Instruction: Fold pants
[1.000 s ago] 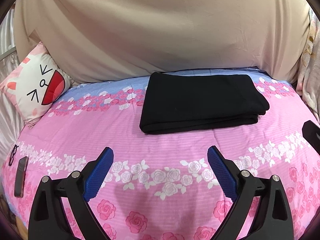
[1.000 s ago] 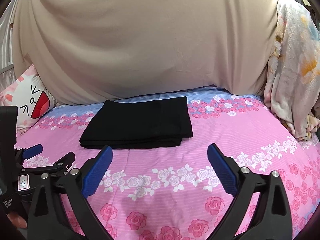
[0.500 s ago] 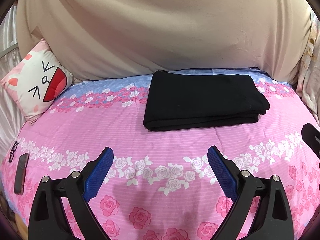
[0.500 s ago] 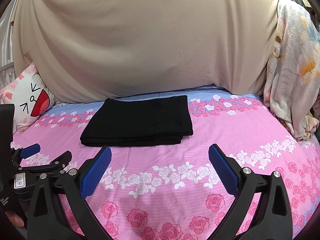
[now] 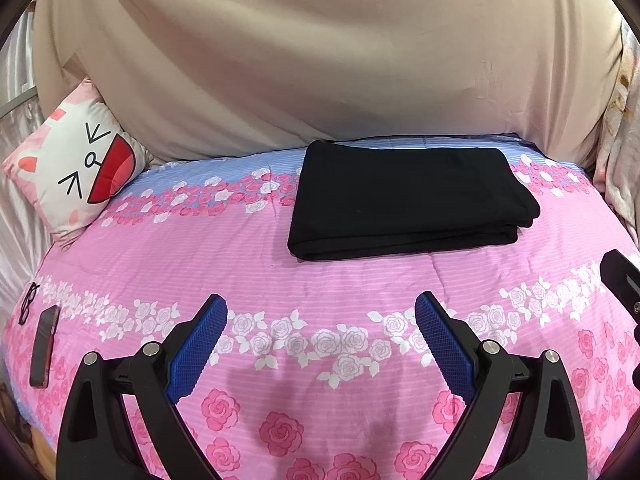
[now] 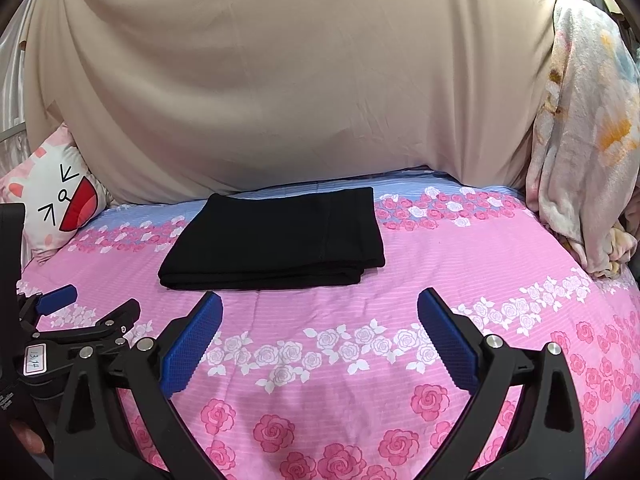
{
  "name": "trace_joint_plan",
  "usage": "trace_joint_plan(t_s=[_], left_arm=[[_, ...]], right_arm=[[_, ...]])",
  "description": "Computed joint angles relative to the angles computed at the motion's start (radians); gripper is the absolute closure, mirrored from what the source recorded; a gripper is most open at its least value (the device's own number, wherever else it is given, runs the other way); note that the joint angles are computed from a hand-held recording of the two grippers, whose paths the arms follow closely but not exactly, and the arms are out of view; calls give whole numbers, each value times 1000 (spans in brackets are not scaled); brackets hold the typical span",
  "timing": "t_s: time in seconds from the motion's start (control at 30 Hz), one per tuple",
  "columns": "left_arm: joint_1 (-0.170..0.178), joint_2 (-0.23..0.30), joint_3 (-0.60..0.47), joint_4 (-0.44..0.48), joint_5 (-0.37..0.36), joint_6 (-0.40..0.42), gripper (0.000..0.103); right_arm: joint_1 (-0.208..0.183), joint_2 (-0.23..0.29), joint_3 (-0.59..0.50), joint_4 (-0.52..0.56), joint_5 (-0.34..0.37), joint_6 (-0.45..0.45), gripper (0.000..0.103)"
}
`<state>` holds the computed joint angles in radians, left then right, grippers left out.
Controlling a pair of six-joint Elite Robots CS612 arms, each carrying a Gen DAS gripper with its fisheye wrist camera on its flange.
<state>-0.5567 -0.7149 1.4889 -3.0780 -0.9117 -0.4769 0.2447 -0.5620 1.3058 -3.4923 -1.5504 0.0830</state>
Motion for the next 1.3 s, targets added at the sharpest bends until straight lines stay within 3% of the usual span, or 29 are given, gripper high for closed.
trace_joint_plan(t_s=[1.3], left_arm=[[2, 2, -3, 17, -4, -4, 10]], right_arm=[[-2, 3, 0, 4, 1, 3, 7]])
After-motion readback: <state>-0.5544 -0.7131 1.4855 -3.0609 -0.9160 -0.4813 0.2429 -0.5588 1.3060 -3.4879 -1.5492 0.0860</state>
